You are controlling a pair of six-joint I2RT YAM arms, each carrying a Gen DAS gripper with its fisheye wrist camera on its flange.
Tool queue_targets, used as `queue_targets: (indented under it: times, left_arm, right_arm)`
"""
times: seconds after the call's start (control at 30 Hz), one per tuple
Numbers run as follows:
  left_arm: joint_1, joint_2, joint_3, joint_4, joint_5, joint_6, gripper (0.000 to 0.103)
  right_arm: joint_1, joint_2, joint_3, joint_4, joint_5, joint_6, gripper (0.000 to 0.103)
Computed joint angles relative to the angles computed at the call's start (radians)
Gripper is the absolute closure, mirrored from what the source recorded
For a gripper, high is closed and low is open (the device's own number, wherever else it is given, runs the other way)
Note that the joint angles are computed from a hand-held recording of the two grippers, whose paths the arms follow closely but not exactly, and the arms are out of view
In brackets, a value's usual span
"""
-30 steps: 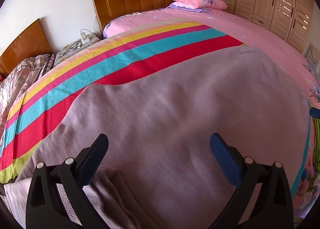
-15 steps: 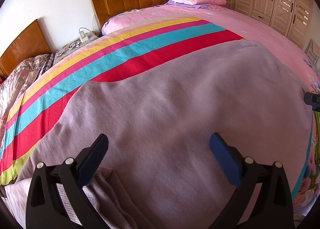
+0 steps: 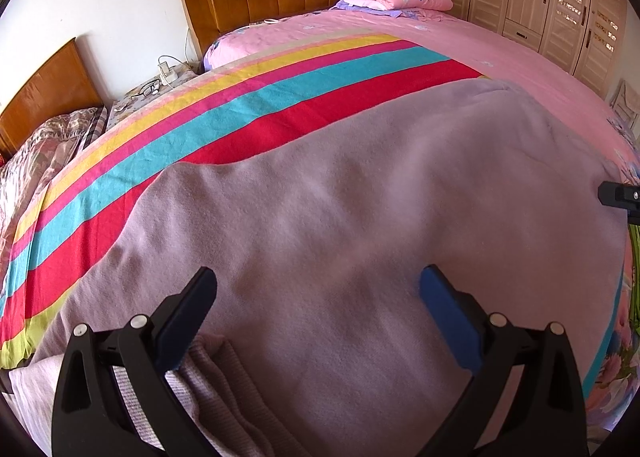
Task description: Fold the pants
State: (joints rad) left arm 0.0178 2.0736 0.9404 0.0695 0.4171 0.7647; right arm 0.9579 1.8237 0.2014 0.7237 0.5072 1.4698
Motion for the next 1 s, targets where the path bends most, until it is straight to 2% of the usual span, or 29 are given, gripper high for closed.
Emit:
queue_targets:
  times: [0.03,0.13,0.23,0.27,0.3,0.37,0.43,0.5,0.63,0.77,0.8,0.87,0.9,0.93,0.97,1.0]
  left_arm:
    - [-0.002,-0.001,-0.002,0.001,0.0,-0.002,0.001]
    - [-0.004,-0.002,-0.003,0.0,-0.002,-0.004,0.001]
    - [0.001,-0.014,-0.021,0.023,0.009,-0.006,0.002]
    - [0.006,-0.025,-0.032,0.031,0.021,-0.004,0.002]
    - [0.014,-0.044,-0.045,0.03,0.034,0.006,0.002]
    - [0.05,-0.125,-0.096,0.047,0.09,0.026,0.002]
    - [0.116,-0.212,-0.111,0.01,0.181,0.046,0.002]
    - [0.187,-0.249,-0.07,-0.062,0.217,0.053,0.002]
    - [0.359,-0.201,0.04,-0.177,0.225,0.064,0.002]
    - [0.484,-0.084,0.138,-0.255,0.174,0.095,0.006]
    - [0.498,-0.048,0.165,-0.287,0.164,0.108,0.012]
    - [0.51,0.017,0.214,-0.368,0.149,0.148,0.017]
    - [0.503,0.03,0.194,-0.342,0.134,0.168,0.016]
    - [0.497,0.019,0.125,-0.226,0.116,0.18,0.015]
    - [0.494,0.008,0.074,-0.142,0.114,0.189,0.014]
    - [0.494,0.007,0.074,-0.142,0.116,0.185,0.014]
  right_arm:
    - [0.0,0.013,0.009,0.014,-0.026,-0.016,0.047]
    - [0.006,0.003,0.012,-0.019,-0.005,0.006,0.05]
    - [-0.012,0.074,-0.034,0.146,0.033,0.079,0.05]
    - [-0.011,0.063,-0.012,0.092,0.045,0.08,0.055]
    - [-0.004,0.039,0.025,-0.018,0.056,0.084,0.067]
    - [0.013,0.044,0.043,-0.05,0.08,0.097,0.073]
    - [0.032,0.053,0.04,-0.048,0.108,0.126,0.075]
    - [0.04,0.055,0.055,-0.075,0.125,0.135,0.075]
    - [0.055,0.087,0.043,-0.023,0.159,0.167,0.075]
    - [0.066,0.14,0.02,0.077,0.185,0.218,0.075]
    - [0.071,0.135,0.025,0.064,0.196,0.228,0.075]
    - [0.087,0.11,0.039,0.007,0.231,0.249,0.076]
    - [0.095,0.092,0.047,-0.024,0.251,0.26,0.076]
    - [0.104,0.063,0.059,-0.075,0.272,0.265,0.077]
    - [0.111,0.018,0.088,-0.169,0.292,0.251,0.077]
    - [0.117,-0.036,0.133,-0.297,0.316,0.22,0.078]
